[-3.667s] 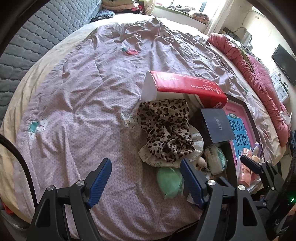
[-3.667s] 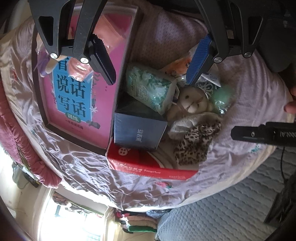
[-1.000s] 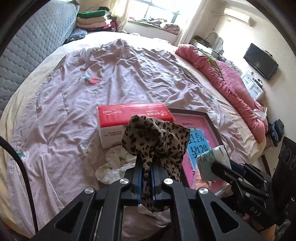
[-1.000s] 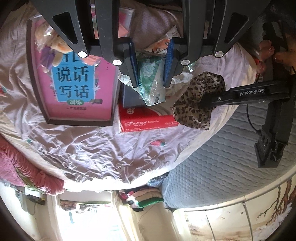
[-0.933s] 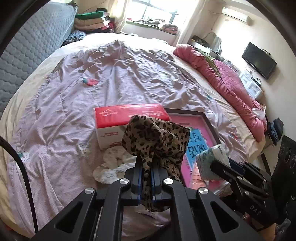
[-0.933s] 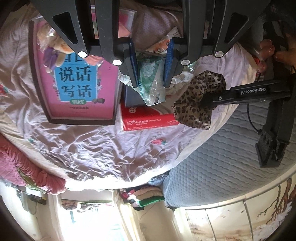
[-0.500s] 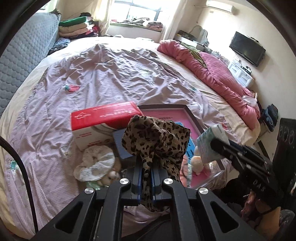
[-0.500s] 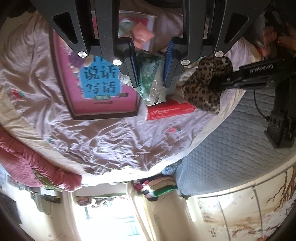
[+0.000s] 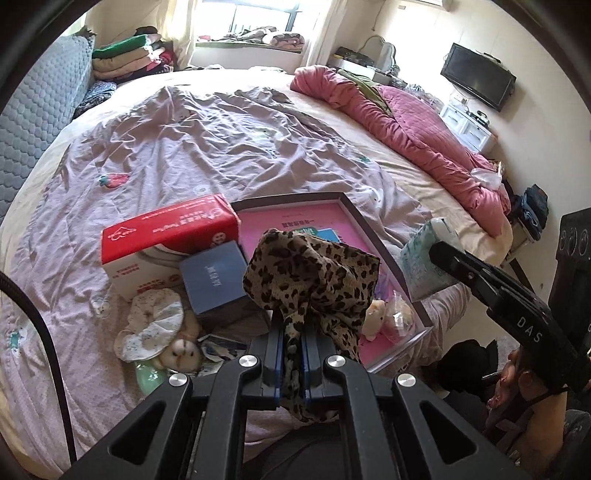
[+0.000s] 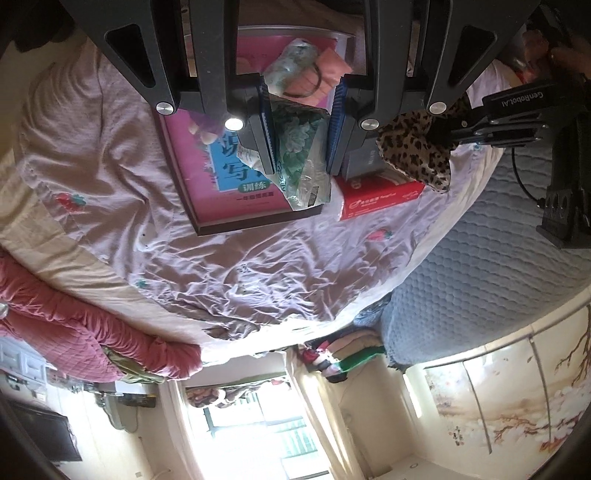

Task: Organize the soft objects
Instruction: 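Carry the leopard cloth with the left tool while the right tool carries the packet over the tray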

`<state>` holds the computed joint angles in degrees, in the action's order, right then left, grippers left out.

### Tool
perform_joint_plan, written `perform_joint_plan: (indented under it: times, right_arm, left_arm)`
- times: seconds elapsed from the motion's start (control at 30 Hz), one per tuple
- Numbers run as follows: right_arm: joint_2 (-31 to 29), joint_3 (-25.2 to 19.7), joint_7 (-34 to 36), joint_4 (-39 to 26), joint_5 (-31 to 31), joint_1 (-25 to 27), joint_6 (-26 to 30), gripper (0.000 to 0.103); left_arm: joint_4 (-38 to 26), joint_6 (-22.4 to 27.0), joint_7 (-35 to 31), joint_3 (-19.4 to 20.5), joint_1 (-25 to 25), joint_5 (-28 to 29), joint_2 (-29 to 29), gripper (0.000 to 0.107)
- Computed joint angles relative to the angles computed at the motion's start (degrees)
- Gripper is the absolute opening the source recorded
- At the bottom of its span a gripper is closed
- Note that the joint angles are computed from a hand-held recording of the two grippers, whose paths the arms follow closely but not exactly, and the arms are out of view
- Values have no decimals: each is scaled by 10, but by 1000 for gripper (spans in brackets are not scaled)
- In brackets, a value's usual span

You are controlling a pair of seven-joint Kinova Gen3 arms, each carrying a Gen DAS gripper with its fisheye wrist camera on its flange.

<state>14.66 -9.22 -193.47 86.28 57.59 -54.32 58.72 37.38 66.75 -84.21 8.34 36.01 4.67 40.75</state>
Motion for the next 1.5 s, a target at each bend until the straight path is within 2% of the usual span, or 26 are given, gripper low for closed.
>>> perform_joint_plan:
  times: [0.17, 0.4, 0.8, 1.5]
  right_arm:
    - [-5, 1, -15, 8, 6, -1, 1, 27]
    - [-13, -7, -39, 21, 21, -2, 12, 27]
    - [-18, -13, -55, 38, 19, 9, 9, 27]
    - [-28, -20, -88, 77, 12, 31, 14, 27]
  left_arm:
    - [-28, 21, 1, -3, 9, -5, 15, 7]
    - [-16, 9, 6, -6, 13, -6, 11, 7]
    - [-34, 24, 8, -4, 11, -2, 31, 7]
    - [-197, 122, 22, -22, 35, 0, 134, 8]
